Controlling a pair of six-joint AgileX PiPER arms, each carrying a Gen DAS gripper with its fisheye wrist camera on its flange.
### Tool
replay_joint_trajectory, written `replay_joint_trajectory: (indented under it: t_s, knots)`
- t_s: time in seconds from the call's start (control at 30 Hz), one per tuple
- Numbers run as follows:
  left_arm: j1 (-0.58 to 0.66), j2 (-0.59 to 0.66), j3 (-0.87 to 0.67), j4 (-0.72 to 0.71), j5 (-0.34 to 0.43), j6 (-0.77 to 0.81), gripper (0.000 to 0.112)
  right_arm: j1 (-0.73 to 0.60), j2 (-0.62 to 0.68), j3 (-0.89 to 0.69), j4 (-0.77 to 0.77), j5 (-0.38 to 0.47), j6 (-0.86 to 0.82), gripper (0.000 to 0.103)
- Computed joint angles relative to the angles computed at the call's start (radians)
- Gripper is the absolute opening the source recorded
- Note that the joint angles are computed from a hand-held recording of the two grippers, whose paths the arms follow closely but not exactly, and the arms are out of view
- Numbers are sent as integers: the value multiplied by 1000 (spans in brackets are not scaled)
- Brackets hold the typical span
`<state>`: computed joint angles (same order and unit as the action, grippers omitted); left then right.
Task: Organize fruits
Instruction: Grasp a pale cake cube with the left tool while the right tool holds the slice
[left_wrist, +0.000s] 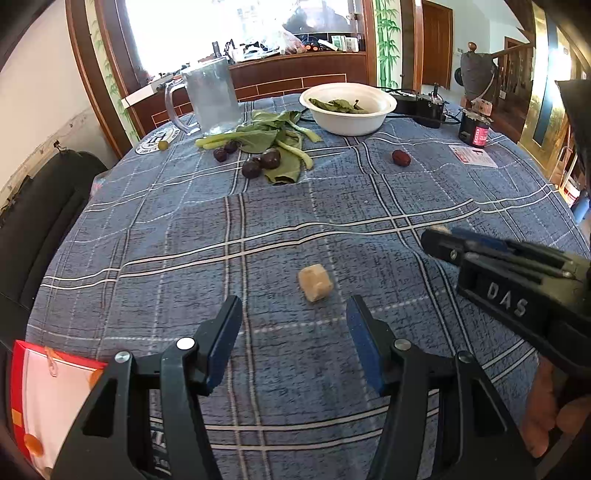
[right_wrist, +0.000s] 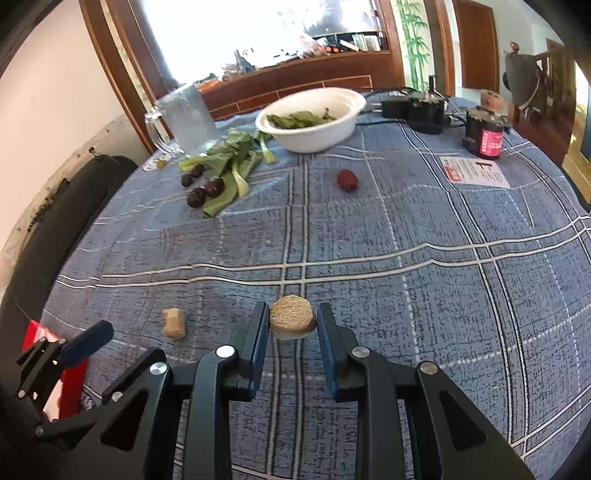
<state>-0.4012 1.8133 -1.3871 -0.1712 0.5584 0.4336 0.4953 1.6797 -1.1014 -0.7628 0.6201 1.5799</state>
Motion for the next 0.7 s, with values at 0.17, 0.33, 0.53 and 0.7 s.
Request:
replay_joint_trajectory:
  t_s: [0.17, 0.33, 0.53, 0.7]
  knots:
    - [-27, 12, 6, 35, -47, -90, 62, -17, 37, -27, 64, 40, -74, 26]
    - [-34, 53, -25, 70, -55, -212, 62, -13, 36, -27, 61, 51, -92, 26]
    - [-35, 75, -12, 105, -102, -278, 62, -14, 41, -36, 68, 59, -105, 26]
    - [-15, 106, -46, 33, -66, -230, 59, -11, 45, -43, 68, 67, -105, 27]
